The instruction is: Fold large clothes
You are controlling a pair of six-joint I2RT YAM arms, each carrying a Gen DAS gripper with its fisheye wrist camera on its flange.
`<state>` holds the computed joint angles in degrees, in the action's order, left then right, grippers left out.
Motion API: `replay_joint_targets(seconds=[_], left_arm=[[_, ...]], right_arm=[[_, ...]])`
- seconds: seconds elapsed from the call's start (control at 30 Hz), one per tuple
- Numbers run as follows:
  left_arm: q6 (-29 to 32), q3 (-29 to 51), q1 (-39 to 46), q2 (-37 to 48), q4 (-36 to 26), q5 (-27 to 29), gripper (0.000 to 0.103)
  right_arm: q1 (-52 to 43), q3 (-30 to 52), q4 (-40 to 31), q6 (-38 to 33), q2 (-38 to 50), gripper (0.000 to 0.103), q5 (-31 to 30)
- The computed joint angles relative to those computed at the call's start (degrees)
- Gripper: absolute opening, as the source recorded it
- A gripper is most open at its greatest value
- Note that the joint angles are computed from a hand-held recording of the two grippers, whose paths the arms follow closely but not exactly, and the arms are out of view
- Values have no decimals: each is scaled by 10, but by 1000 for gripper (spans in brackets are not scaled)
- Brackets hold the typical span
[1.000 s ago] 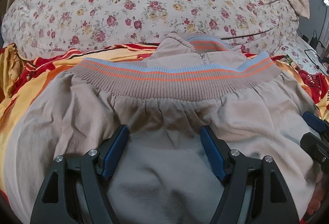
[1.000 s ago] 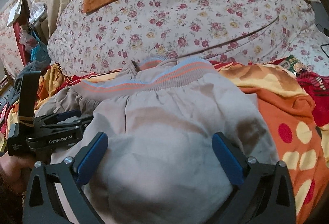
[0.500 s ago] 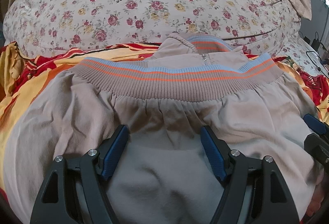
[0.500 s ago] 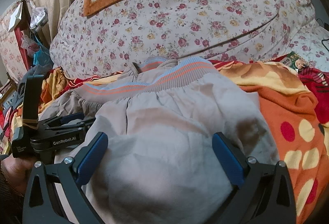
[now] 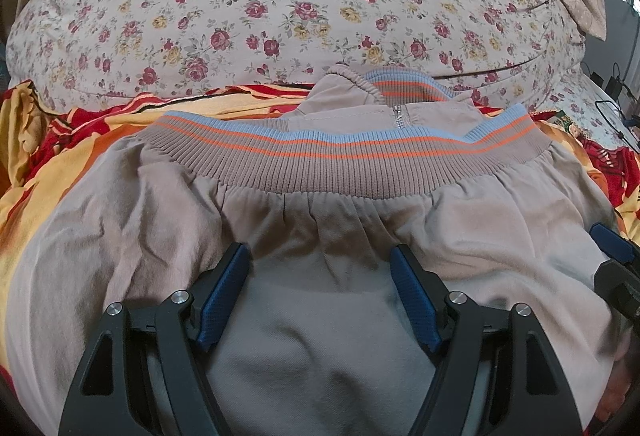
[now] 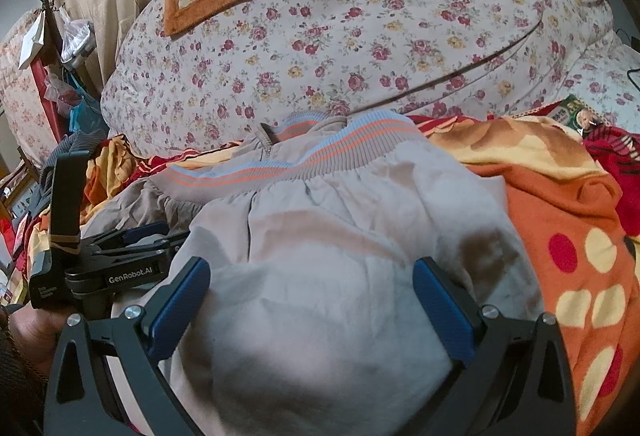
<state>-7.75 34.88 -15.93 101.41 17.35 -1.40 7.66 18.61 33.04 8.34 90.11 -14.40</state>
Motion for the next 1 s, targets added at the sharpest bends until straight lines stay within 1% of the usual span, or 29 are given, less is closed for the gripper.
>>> replay_joint_targets(seconds=[0.37, 0.6, 1.0], left_arm=[[-4, -1, 4, 1, 5, 8, 63], [-5, 0, 4, 3, 7, 9, 63], [-12, 0, 2, 7, 13, 7, 64]], right_arm=[[7, -1, -14, -7, -6, 103, 11], [3, -4, -8, -4, -8, 103, 0], [5, -5, -6, -3, -8, 102, 5]])
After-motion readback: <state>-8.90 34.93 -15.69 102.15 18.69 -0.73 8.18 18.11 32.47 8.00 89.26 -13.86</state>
